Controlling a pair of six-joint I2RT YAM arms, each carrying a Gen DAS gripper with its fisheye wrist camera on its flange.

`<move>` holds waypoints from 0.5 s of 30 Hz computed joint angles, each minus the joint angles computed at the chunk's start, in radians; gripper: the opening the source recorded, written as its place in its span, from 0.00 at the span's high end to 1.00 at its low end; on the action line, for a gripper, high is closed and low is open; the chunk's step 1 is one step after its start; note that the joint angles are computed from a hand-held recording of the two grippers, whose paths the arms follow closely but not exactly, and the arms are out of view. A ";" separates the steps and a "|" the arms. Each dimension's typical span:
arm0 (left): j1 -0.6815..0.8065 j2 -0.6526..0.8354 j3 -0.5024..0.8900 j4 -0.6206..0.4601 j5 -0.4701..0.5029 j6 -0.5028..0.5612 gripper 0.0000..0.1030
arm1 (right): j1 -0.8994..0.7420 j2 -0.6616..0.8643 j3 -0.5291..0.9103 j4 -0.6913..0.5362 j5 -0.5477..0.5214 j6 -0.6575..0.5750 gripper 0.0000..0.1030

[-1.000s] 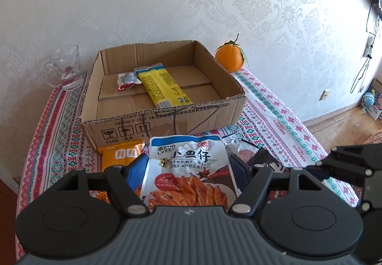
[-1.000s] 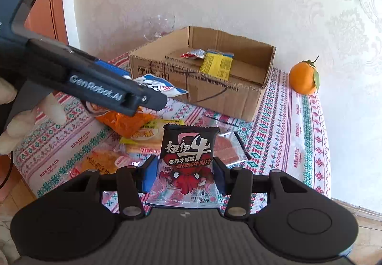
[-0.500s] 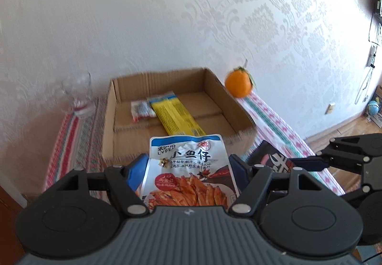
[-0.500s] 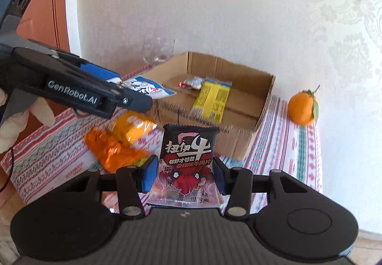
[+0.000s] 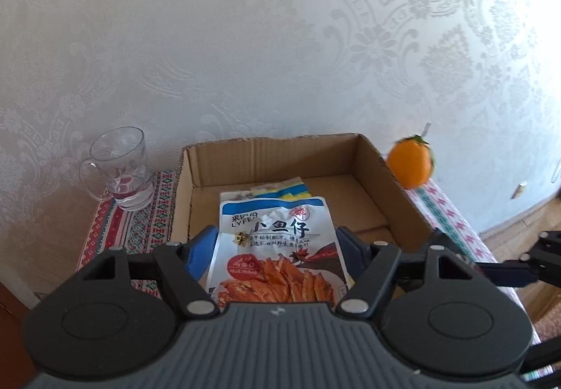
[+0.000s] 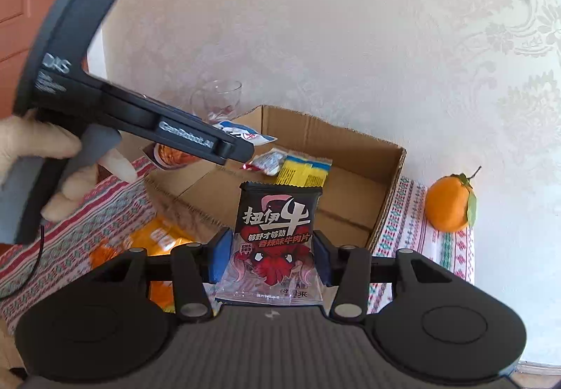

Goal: Organize snacks
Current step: 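Carry the black jerky packet with the right gripper toward the box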

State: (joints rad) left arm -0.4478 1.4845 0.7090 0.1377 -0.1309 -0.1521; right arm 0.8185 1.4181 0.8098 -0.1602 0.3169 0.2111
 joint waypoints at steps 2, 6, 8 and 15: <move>0.015 0.048 0.015 0.032 0.004 -0.013 0.27 | -0.020 0.027 0.019 0.010 -0.013 -0.012 0.48; 0.046 0.101 0.012 0.087 0.038 -0.037 0.21 | -0.052 0.057 0.045 0.016 -0.037 -0.029 0.48; 0.042 0.115 0.016 0.086 0.021 -0.032 0.17 | -0.067 0.071 0.057 0.019 -0.048 -0.036 0.48; 0.037 0.110 -0.003 0.075 0.021 0.009 0.16 | -0.112 0.132 0.111 0.015 -0.080 -0.042 0.48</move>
State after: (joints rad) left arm -0.4111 1.5946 0.7056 0.2126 -0.1099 -0.1433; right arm 0.7067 1.5498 0.9206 -0.1450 0.2372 0.1689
